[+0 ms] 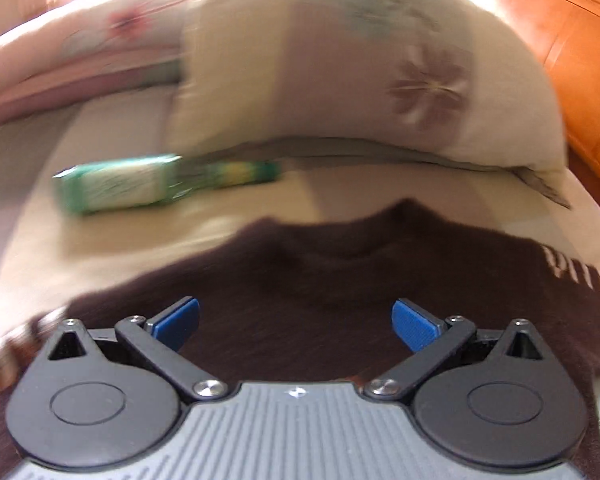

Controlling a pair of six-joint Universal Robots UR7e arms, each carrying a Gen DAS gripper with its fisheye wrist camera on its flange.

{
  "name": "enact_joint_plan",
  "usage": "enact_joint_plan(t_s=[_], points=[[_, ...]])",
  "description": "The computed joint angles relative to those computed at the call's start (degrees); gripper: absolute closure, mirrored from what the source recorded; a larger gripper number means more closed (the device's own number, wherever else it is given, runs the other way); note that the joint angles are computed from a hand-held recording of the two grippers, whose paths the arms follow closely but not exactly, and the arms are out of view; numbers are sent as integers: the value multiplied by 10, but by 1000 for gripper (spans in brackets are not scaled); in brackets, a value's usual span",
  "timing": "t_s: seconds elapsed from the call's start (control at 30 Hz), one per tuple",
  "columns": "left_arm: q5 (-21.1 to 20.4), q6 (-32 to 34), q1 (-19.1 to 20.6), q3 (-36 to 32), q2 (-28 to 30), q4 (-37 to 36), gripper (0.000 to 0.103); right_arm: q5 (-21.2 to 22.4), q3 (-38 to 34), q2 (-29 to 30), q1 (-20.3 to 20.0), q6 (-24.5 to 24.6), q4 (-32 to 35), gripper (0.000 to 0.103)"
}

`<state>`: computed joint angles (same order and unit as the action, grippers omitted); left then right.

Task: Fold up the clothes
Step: 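Move the open left gripper to the sweater collar and press it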

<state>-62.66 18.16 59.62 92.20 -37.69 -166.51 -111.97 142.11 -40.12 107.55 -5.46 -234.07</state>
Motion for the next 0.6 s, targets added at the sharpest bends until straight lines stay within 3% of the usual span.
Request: enact_joint_plan(t_s=[0.13,0.27,0.43,0.6], points=[[11,-13,9,-43,59,-7,1,-9,27,-2,-27,16,-39,0],[3,20,22,-69,103,-86,0,10,61,-10,-59,31,-86,0],[45,-15,13,-119,130,-53,0,48,89,-16,-96,44,-128,0],[90,-72,-4,-136,134,-9,2,52,98,-8,-92,44,-156,0]])
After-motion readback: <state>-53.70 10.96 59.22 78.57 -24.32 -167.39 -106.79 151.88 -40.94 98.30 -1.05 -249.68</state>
